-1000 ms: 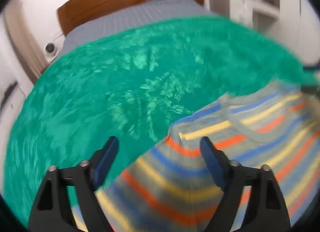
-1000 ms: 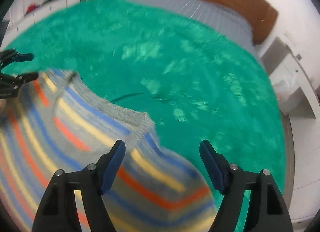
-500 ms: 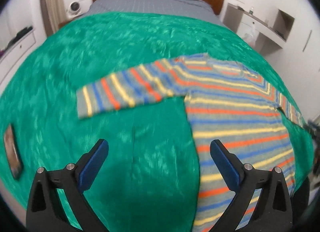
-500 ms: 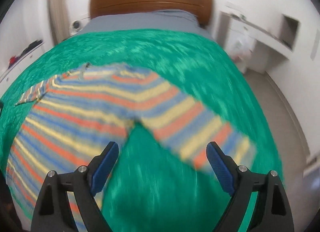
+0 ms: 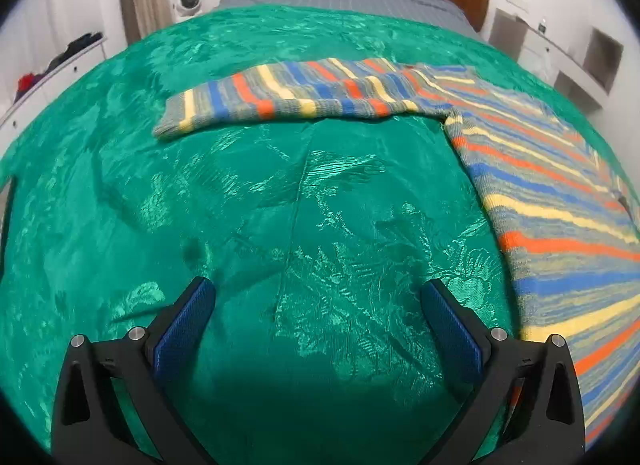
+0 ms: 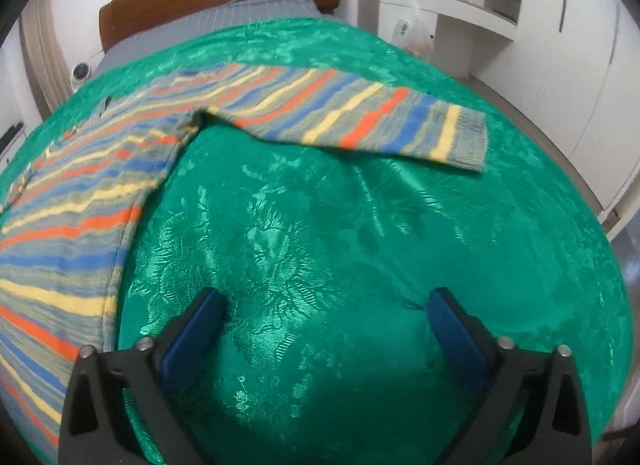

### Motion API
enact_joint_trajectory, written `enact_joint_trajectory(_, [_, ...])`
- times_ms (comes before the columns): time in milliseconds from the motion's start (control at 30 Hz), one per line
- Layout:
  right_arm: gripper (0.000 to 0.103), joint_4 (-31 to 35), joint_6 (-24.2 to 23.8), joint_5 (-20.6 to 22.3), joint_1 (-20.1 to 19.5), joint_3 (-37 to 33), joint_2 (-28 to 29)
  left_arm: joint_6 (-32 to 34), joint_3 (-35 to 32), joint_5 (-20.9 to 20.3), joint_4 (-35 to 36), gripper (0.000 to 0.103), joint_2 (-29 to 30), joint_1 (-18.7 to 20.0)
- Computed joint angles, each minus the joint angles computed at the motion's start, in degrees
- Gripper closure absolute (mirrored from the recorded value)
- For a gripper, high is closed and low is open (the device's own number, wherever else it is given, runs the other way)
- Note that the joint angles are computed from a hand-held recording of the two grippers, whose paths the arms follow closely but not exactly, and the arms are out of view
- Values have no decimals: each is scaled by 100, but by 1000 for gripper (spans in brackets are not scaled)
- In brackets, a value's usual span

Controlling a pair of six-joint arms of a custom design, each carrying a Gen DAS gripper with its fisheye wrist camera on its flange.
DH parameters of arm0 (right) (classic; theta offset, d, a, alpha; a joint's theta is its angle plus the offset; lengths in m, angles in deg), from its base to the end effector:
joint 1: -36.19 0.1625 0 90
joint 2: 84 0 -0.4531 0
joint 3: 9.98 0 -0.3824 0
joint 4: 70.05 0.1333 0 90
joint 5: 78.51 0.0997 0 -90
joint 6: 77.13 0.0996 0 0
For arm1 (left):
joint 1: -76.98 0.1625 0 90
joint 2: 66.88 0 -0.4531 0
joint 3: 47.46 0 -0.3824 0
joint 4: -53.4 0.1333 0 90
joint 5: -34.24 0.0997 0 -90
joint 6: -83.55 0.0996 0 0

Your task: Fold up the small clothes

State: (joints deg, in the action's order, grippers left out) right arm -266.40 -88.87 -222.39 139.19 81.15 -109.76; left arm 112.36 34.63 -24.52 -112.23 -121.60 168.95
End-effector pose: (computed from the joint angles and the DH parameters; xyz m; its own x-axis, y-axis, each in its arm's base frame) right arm 0.2047 -0.6519 0.0329 -0.6445 0.2259 0.7305 -0.3074 0.7982 -0.5180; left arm 0.2100 -0.7244 0.3743 -0.7481 -0.0440 -0.6621 0.3853 0.7835 -0.4874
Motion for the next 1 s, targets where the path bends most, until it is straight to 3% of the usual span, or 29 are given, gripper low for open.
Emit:
enact_joint_trajectory(333, [0, -641, -446, -26, -13, 19, 175, 462, 535, 177, -889, 0, -66, -34])
enact_joint_trajectory(533, [0, -814, -560, -18, -10, 13, 216, 438, 574, 83, -902, 0, -111, -2])
enact_joint_trajectory(767, [0, -968, -640, -14, -3, 37, 243, 145, 446, -291, -248, 0, -234, 111])
enact_joint_trajectory(1000, [0, -981, -647, -13, -1, 44, 243, 145, 490, -202, -253, 0, -266, 60])
